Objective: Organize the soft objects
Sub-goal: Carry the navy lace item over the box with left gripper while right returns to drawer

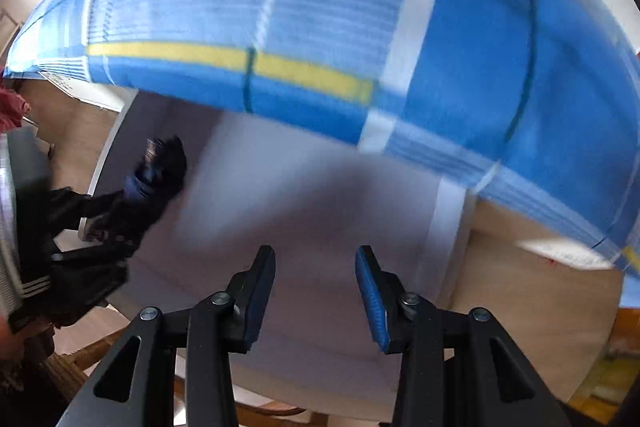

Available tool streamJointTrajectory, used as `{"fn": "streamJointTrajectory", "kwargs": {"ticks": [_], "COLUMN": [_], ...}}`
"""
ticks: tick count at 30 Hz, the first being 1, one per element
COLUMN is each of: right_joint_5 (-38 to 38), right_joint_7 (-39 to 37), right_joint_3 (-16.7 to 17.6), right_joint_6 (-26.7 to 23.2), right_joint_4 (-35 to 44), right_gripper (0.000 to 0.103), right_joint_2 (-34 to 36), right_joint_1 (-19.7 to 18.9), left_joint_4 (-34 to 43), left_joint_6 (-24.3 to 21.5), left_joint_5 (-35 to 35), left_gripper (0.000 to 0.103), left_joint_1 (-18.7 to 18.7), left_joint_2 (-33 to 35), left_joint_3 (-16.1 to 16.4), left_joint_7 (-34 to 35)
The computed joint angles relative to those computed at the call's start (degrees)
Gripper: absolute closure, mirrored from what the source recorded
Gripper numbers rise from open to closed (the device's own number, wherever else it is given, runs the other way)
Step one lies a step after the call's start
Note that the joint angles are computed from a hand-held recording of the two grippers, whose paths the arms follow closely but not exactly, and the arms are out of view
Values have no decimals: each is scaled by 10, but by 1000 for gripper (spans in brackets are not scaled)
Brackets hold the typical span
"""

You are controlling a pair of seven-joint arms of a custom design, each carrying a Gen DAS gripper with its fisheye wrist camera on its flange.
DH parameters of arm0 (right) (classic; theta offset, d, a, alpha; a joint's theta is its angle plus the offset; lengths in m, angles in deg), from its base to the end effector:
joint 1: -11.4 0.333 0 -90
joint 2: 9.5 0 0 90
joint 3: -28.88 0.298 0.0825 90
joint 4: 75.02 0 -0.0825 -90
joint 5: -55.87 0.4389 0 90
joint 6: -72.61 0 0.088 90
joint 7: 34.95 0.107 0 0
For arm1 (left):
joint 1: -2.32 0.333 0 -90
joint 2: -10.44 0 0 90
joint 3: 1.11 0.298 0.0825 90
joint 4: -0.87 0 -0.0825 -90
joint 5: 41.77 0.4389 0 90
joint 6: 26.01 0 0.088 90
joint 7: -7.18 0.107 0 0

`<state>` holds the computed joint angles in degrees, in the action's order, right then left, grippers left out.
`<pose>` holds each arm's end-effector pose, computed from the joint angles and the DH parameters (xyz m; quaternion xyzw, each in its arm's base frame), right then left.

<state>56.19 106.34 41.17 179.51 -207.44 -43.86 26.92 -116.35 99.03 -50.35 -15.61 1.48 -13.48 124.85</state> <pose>0.3956 0.2198 0.5470 -0.5339 0.8405 -0.0650 0.0647 0.5077 -0.3078 0.5020 -0.3038 0.9404 -0.1390 0.0634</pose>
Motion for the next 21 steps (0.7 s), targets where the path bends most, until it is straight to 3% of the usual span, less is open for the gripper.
{"fn": "streamJointTrajectory", "kwargs": {"ticks": [12, 17, 21], "right_joint_5": [89, 98, 108], "right_joint_7": [5, 6, 3], "right_joint_3": [-28, -34, -26], "right_joint_6": [12, 7, 39], "right_joint_4": [-42, -58, -52], "right_gripper": [61, 61, 61], "right_joint_2": [-21, -32, -9], "right_joint_1": [4, 11, 7], "left_joint_4": [-33, 5, 33], "left_joint_6": [15, -9, -13], "left_joint_5": [-67, -98, -136], "left_gripper": [65, 65, 65], "left_joint_1": [-20, -21, -23], "left_joint_2": [-98, -97, -100], "left_joint_3": [33, 47, 57], "left_joint_7": [116, 134, 164]}}
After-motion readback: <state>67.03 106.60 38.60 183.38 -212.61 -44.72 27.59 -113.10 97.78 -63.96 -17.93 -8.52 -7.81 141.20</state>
